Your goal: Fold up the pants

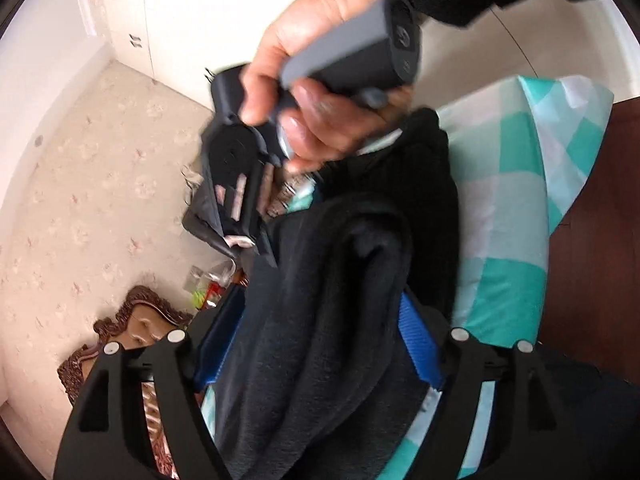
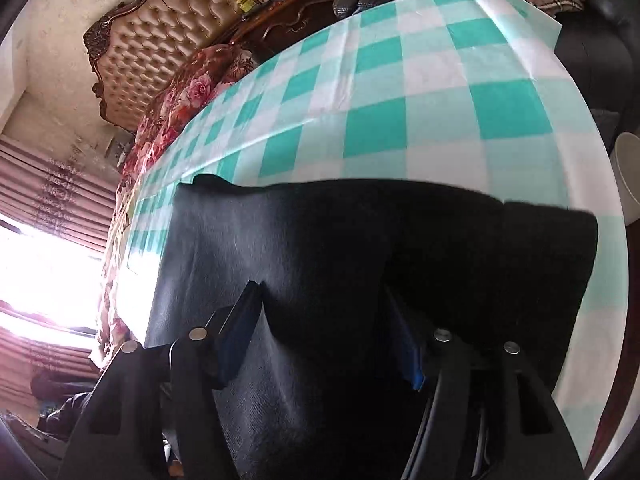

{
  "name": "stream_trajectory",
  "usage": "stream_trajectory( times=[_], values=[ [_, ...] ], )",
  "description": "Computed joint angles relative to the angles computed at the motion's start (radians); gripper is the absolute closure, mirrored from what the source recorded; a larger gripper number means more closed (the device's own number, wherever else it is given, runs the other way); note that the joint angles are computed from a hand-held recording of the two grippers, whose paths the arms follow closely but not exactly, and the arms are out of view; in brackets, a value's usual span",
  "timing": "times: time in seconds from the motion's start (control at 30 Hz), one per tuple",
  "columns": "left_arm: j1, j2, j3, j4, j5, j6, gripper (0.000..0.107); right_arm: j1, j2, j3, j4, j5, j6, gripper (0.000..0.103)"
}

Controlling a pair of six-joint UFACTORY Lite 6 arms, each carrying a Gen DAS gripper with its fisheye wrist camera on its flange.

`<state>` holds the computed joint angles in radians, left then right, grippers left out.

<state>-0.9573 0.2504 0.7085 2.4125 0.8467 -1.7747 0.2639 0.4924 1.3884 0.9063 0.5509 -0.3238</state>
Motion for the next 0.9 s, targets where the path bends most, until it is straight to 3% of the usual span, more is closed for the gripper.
stream_trajectory(
  times=[0.03, 0.07, 0.1, 0.13, 0.4, 0.57, 0.77, 0.9],
  values=[
    [0.014, 0.016, 0.017, 0.004, -0.033, 0.011, 0.06, 0.005, 0.005, 0.01, -0.021, -0.008, 0.012, 0.049],
    [0.011, 0.026, 0.024, -0.003, -0.04, 0.015, 0.064, 0.019, 0.022, 0.04, -0.071, -0.008, 0.058, 0.059],
    [-0.01, 0.038, 0.033, -0.025, -0.029, 0.021, 0.074, 0.025, 0.033, 0.064, -0.112, 0.0, 0.097, 0.062],
    [-0.014, 0.022, 0.038, -0.037, -0.029, 0.037, 0.076, 0.03, 0.037, 0.093, -0.165, 0.014, 0.138, 0.069],
    [-0.023, 0.014, 0.238, -0.099, -0.092, 0.213, 0.077, -0.013, -0.126, 0.155, -0.409, 0.111, 0.274, 0.072],
    [-0.069, 0.081, 0.303, -0.132, -0.099, 0.245, 0.077, -0.082, -0.177, 0.076, -0.42, 0.122, 0.23, 0.072],
    [-0.13, 0.279, 0.375, -0.104, -0.043, 0.181, 0.076, -0.128, -0.221, -0.169, -0.337, -0.053, 0.073, 0.07],
    [-0.117, 0.338, 0.376, -0.023, 0.027, 0.069, 0.062, -0.099, -0.275, -0.33, -0.184, -0.273, -0.105, 0.069]
  ],
)
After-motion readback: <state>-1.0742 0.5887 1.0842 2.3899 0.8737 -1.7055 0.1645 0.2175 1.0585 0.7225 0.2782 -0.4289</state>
